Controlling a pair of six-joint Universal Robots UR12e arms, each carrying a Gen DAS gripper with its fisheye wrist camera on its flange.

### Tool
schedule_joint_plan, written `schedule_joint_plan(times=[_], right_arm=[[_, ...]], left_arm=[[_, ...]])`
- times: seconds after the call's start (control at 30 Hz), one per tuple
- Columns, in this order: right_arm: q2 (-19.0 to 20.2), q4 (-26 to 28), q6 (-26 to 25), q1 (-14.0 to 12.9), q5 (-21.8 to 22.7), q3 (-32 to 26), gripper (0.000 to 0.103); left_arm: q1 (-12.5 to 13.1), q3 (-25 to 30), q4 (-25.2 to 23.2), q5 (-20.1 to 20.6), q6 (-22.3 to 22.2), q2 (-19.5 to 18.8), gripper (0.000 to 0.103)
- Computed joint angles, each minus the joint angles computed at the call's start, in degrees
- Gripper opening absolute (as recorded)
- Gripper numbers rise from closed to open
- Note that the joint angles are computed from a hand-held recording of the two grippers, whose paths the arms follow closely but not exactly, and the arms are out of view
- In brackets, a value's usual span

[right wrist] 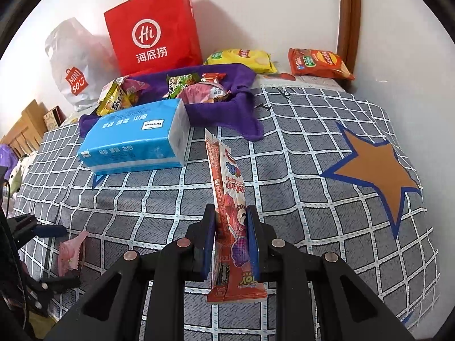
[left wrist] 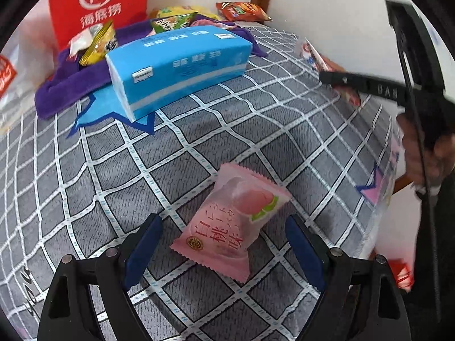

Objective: Organize snacks
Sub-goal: 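Grasp the pink peach candy packet with the left tool while the right tool holds the candy stick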

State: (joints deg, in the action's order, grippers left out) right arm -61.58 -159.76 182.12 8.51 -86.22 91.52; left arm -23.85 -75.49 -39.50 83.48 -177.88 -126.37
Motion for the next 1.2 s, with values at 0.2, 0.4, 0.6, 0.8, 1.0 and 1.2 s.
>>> schedule_joint_plan(times=[0.2,0.4,0.6,0.8,1.0,1.2], right_arm=[[0.1,0.7,-0.4,0.4,-0.6,-0.2,0.021],[0.3,1.1,-0.6,0.6,-0.7,-0.5,0.021],[0.3,1.4,-0.6,0.7,-0.3,-0.6,0.021],[0.5,1.4,-1.3,1.1,0.2,-1.2,0.021],[1.0,2.1,-1.9,1.5,1.1,-2.6,0.021],[1.7,2.4,-2.2,1.8,2.4,-4.2,0.021]], left_arm=[[-1.4,-1.5,4.5,6.0,3.7,0.0,0.085],[-0.9,-2.1,6.4,5.6,2.6,0.3,0.06],[-0.3,-1.5,5.6,4.6,0.8,0.2,0.041],[0.5,-2.0,5.6,2.2,-1.9,0.8,0.041],[2.2,-2.2,6.4,-2.0,-6.4,1.5,0.04],[3.3,-1.3,6.7,-4.0,-9.0,1.4,0.04]])
